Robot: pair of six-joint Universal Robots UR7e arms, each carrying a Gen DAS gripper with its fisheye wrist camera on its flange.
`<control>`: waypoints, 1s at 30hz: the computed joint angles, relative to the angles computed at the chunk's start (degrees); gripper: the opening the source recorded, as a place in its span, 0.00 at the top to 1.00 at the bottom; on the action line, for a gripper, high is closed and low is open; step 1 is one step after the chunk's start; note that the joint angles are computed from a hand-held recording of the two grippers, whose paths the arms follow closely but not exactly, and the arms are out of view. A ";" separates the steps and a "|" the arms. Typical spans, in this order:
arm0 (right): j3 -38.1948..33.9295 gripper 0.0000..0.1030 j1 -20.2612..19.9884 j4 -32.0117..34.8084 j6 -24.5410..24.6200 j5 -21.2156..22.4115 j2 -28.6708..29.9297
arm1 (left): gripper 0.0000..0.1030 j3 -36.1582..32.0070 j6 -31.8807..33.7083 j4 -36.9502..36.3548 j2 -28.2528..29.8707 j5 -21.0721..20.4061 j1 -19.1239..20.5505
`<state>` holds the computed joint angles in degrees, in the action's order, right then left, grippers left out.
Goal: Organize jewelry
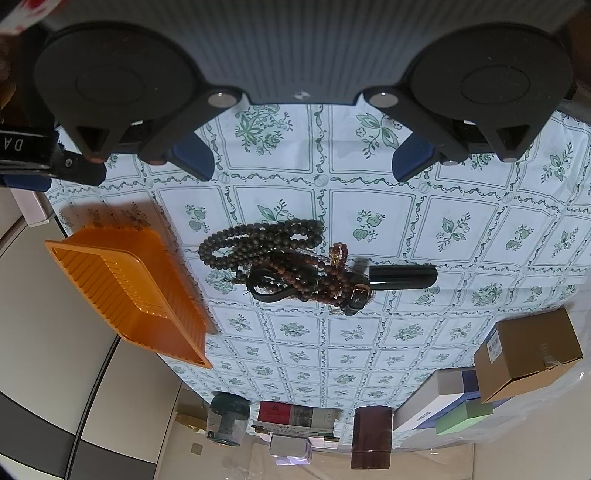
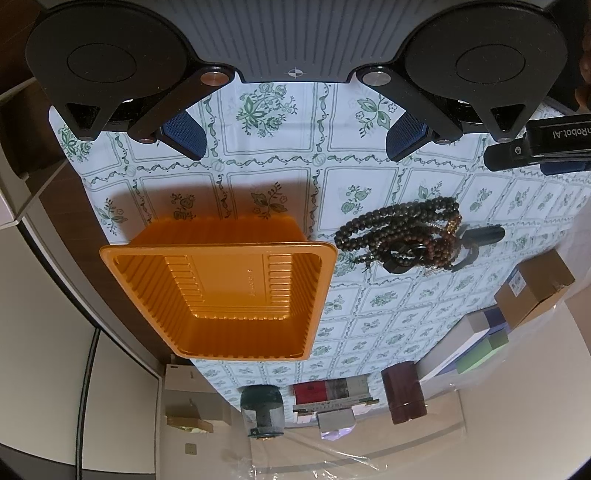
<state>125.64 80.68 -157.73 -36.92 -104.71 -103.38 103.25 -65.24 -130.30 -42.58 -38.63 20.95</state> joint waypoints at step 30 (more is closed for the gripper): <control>-0.29 0.00 0.30 -0.10 0.35 -0.14 0.32 | 0.01 0.30 1.54 -1.94 0.13 -0.52 0.19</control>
<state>125.35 80.98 -157.82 -36.57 -104.85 -103.06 103.54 -63.70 -132.24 -42.45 -39.14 21.13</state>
